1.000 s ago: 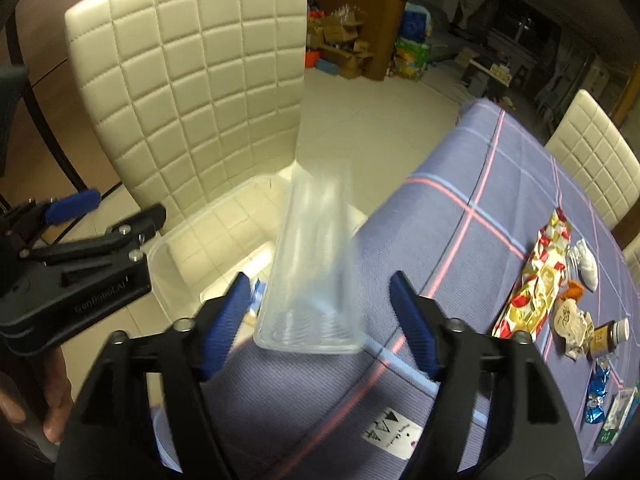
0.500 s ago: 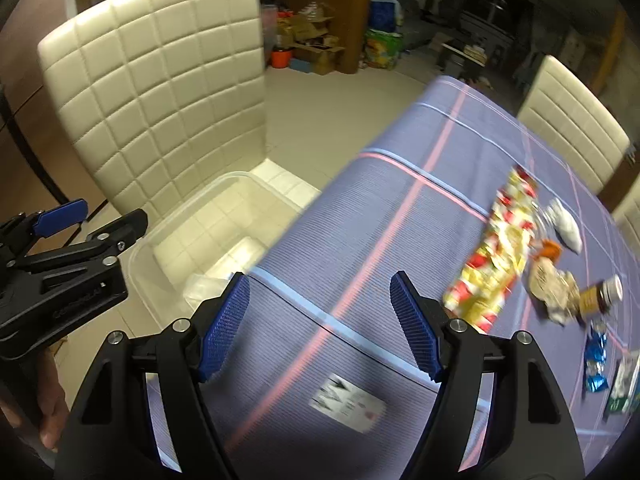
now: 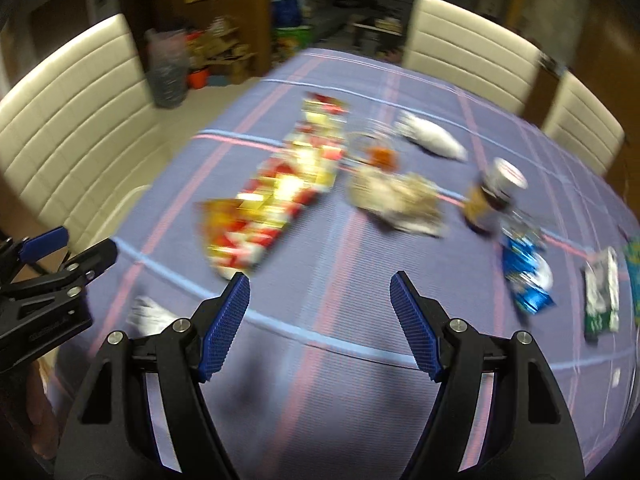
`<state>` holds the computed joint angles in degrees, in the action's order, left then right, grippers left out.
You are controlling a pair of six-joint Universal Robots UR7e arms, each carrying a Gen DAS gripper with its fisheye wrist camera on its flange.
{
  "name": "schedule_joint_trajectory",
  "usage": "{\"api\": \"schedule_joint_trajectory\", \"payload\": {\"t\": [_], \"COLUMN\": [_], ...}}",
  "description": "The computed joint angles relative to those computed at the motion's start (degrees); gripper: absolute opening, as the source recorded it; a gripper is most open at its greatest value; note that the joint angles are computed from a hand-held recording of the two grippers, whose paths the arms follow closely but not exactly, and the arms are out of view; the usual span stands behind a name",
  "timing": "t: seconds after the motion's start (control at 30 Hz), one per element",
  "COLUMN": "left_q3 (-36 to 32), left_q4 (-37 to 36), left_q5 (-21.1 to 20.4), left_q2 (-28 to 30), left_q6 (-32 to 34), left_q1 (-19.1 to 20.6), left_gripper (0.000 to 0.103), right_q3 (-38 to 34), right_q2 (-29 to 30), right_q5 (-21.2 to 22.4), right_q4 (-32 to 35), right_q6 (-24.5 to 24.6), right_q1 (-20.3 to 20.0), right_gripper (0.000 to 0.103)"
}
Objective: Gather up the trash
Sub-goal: 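Drop the plastic tray into the bin with right tool, return left tool to table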
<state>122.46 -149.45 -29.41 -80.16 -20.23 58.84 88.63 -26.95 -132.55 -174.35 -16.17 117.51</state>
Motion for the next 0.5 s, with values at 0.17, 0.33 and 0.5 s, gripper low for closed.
{"api": "schedule_joint_trajectory", "payload": {"t": [0.17, 0.33, 0.5], "left_q3": [-4.27, -9.17, -14.27], "left_q4": [-1.32, -1.45, 2.01], "left_q5": [-0.7, -1.72, 0.0], "left_q2": [6.86, 13.09, 18.21], "left_q6": [4.21, 6.94, 5.68], "left_q1": [-0.98, -1.02, 0.15], "left_gripper": [0.075, 0.075, 0.075], "right_q3": [3.18, 3.41, 2.17], "right_q2": [-3.94, -5.87, -7.09], "right_q5": [-2.35, -4.33, -3.71], "right_q4": [-2.4, -5.83, -4.56], "right_q6": [1.86, 0.83, 1.37], "right_q1": [-3.89, -6.91, -9.71], "right_gripper": [0.073, 0.073, 0.073]}}
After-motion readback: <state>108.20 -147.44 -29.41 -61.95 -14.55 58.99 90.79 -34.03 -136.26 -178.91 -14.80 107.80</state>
